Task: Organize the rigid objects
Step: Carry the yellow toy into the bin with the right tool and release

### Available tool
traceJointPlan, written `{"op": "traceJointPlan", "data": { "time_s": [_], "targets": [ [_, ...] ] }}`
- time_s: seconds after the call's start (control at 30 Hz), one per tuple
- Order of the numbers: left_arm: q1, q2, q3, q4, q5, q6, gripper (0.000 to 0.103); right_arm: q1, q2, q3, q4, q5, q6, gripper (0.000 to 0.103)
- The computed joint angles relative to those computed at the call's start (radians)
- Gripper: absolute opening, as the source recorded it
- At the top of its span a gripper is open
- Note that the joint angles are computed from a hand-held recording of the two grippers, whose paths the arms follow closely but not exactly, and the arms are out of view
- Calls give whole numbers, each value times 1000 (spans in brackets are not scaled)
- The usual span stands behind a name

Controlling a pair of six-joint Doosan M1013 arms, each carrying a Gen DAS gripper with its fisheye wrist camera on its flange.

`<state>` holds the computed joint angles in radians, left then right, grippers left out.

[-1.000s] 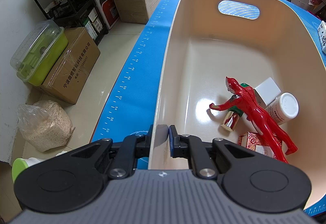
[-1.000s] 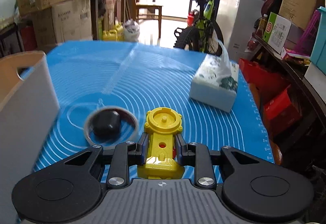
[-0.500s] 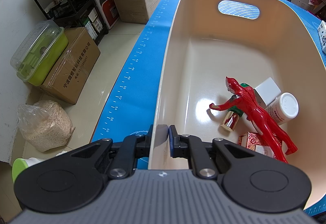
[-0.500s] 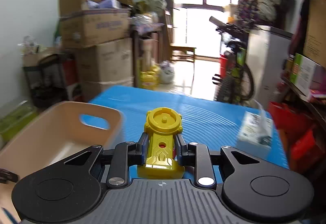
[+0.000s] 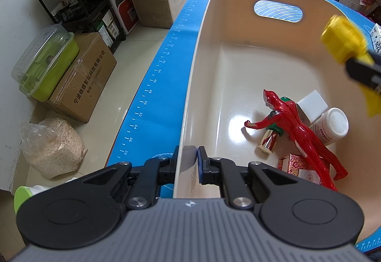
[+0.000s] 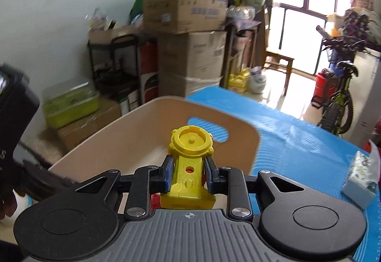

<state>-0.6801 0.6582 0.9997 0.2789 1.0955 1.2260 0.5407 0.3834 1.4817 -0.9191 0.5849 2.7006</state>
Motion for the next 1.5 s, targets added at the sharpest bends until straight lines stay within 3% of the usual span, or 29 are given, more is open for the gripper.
{"op": "traceJointPlan", "data": {
  "time_s": [0.47,0.67,0.9,1.1,1.37,1.5],
  "targets": [
    [3,-2,1,-9,-3,3,14,5,71,-98,364,119,-403,36],
    [3,-2,1,-9,-3,3,14,1,76,-101,402,149,-424,39],
    [3,-1,1,-9,-3,3,14,-4,42,-70,360,83,-337,61],
    [3,-2,1,-9,-3,3,14,-9,6,-40,215,60,-146,65],
    [3,-2,2,-10,-4,4,14,-38,-31,12,15,128,132,68],
    [3,-2,1,-9,-3,3,14,-58,-38,45,-59,209,269,68]
  ]
}}
